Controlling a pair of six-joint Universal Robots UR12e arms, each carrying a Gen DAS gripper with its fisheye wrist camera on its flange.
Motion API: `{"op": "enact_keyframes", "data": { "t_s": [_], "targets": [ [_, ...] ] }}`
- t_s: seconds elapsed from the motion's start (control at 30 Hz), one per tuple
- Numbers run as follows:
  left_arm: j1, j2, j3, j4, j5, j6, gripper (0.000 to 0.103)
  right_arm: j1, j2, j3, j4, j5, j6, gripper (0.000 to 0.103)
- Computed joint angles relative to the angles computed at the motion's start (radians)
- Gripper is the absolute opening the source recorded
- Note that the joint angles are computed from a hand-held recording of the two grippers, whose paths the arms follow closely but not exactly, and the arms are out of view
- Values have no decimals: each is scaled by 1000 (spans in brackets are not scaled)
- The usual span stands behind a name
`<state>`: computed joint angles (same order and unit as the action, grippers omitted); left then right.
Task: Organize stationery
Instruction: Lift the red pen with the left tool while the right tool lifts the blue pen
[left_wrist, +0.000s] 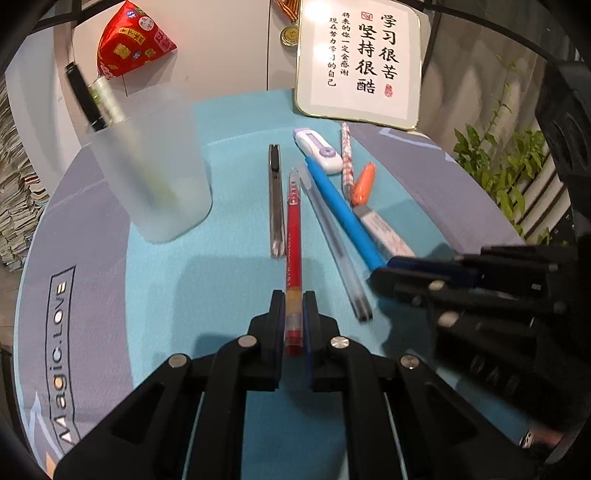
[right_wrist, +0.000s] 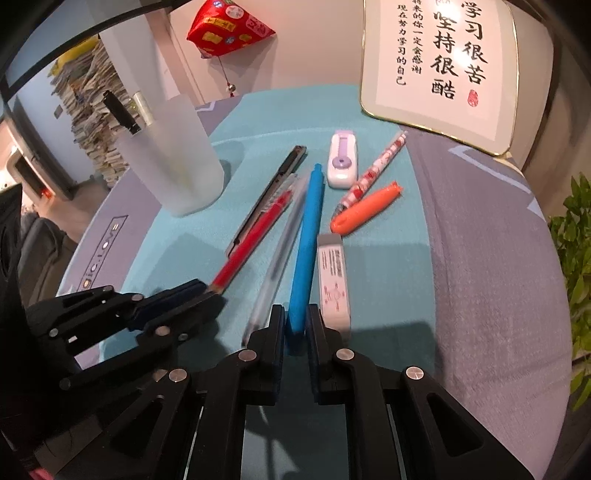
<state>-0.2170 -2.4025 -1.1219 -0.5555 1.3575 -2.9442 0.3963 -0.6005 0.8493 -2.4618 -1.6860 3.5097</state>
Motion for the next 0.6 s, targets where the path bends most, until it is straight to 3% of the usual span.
{"op": "enact_keyframes", "data": {
  "t_s": [0.2, 0.37, 0.5, 0.6],
  "targets": [
    [23, 61, -97, 3, -5, 31, 7, -10, -83, 131, 21, 121, -58, 12],
    [44, 123, -193, -3, -7, 70, 7, 2, -170, 261, 67, 93, -134, 11],
    [48, 148, -233, 2, 4, 89, 8, 11, -193, 295, 80, 48, -149, 11],
    [45, 149, -238, 18, 8, 90, 9, 12, -189, 294, 49, 38, -134, 26]
  ]
}}
